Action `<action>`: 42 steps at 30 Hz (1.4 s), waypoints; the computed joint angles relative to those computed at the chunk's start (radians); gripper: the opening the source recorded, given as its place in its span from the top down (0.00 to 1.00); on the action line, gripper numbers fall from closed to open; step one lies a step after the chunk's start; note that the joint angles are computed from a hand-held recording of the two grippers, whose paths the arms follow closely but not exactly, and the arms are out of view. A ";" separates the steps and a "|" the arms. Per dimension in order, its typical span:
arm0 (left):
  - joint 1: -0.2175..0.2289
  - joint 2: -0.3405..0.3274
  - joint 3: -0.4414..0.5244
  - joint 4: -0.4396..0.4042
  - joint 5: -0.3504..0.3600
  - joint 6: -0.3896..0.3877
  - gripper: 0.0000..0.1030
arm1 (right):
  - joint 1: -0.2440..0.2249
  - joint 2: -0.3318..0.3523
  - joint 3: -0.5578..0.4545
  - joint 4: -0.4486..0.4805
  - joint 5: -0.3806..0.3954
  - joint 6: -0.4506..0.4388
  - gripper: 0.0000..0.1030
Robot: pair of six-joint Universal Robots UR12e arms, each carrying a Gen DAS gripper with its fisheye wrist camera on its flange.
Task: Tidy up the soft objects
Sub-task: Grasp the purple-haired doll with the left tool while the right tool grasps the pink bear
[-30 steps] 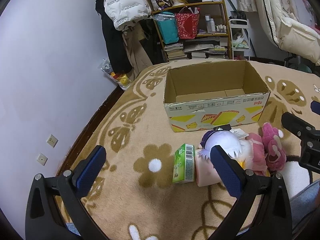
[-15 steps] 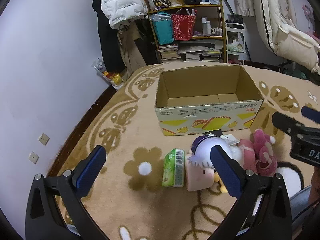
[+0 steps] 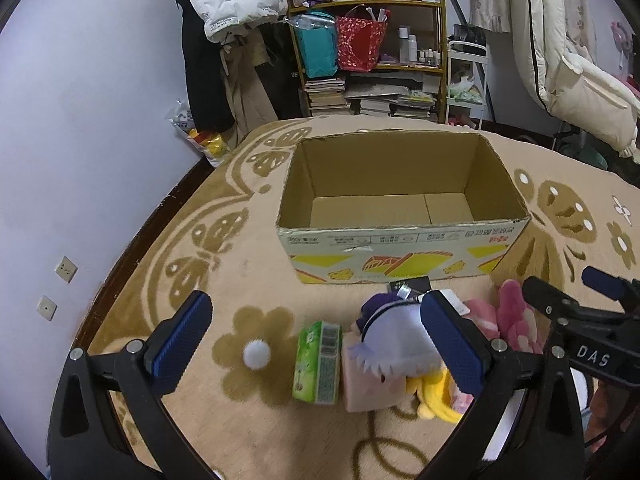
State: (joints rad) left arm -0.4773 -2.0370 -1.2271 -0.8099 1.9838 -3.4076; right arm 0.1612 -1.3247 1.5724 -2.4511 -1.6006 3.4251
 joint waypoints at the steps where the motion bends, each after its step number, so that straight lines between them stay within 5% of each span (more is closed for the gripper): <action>1: 0.000 -0.006 0.008 -0.005 -0.001 -0.001 0.00 | 0.000 0.004 -0.002 0.002 -0.005 0.004 0.01; 18: 0.010 -0.069 0.078 -0.073 -0.072 0.023 0.00 | -0.035 0.044 -0.027 0.108 0.071 0.077 0.08; 40: 0.015 -0.112 0.111 -0.182 -0.173 0.026 0.01 | -0.055 0.089 -0.062 0.264 0.134 0.073 0.46; 42: 0.018 -0.112 0.109 -0.188 -0.195 0.025 0.14 | -0.055 0.089 -0.061 0.260 0.132 0.068 0.47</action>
State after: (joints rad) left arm -0.4598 -2.1488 -1.1177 -0.9975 1.7892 -3.3824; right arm 0.1058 -1.2361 1.5118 -2.1910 -1.4691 3.4935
